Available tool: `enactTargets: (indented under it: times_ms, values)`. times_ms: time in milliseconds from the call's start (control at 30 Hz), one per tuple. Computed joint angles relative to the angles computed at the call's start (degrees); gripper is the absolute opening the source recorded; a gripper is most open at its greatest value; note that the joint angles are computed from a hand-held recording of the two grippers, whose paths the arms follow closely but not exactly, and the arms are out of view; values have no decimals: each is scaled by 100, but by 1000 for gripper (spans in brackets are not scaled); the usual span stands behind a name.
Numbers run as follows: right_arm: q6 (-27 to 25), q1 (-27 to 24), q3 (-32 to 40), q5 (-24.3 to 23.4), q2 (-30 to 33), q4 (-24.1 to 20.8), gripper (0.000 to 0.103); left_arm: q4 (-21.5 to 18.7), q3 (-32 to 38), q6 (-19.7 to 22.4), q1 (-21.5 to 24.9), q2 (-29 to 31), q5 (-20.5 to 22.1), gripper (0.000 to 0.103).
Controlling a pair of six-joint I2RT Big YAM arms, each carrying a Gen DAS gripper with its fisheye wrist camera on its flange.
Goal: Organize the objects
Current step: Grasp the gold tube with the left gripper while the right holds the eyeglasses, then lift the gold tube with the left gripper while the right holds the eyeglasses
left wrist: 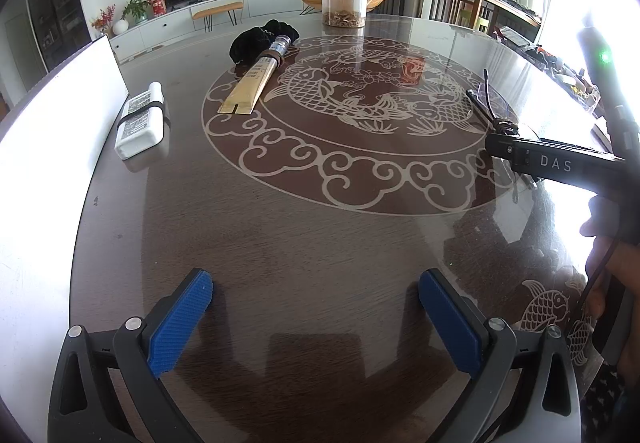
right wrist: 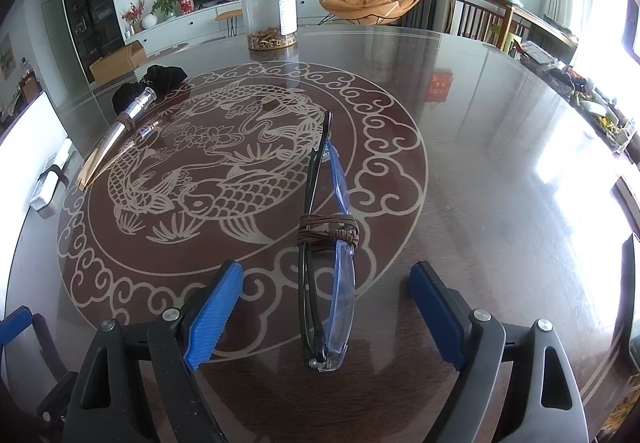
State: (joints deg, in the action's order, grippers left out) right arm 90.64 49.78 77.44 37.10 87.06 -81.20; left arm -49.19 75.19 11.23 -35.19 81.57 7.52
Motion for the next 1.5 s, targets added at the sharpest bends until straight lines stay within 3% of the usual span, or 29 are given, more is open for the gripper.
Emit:
enactTargets:
  times_ms: [100,233,367,500,667,800,900,933,1000,1033,1067,1167,1400,1500]
  values:
    - [2,2,4,0,3,-3,86,-75,59,29,-3,41,8,103]
    - [-3,1,-1,0,-1,9,87,-814,804,15,-56,486,2,103]
    - [-3,1,-1,0,-1,9,87,-564,1416,-289,-99,797,-159,103]
    - [-8,1,-11,3,-7,26,87,-565,2600,-582,-152,1741,-413,103]
    - [-51,-8,-39,8,-18,100,87,-1420,4557,-420,-129,3210,-552,103]
    - [-51,-8,-39,8,-18,100,88,-1905,5599,-136,-133,3945,-700,103]
    - [-68,-10,-33,0,-5,102,88,-2206,6135,-188,-73,4308,-282,103]
    - [-81,-16,-46,-1,-18,112,88,-2152,6120,-235,-59,4312,-219,102]
    - [-85,-16,-49,-2,-21,114,88,-1643,5599,-228,-69,4029,-200,71]
    - [-83,-15,-49,-1,-20,116,88,-1428,5360,-257,-80,3887,-211,42]
    - [-83,-16,-47,-2,-20,113,88,-1352,5215,-294,-78,3802,-209,30]
    - [-77,-16,-49,-3,-22,112,88,-1038,4519,-496,-132,3382,-384,29]
    - [-94,-16,-60,2,-28,156,88,-4,1687,-936,-256,1442,-666,29]
    - [-94,-17,-60,1,-28,152,88,104,892,-907,-234,784,-538,30]
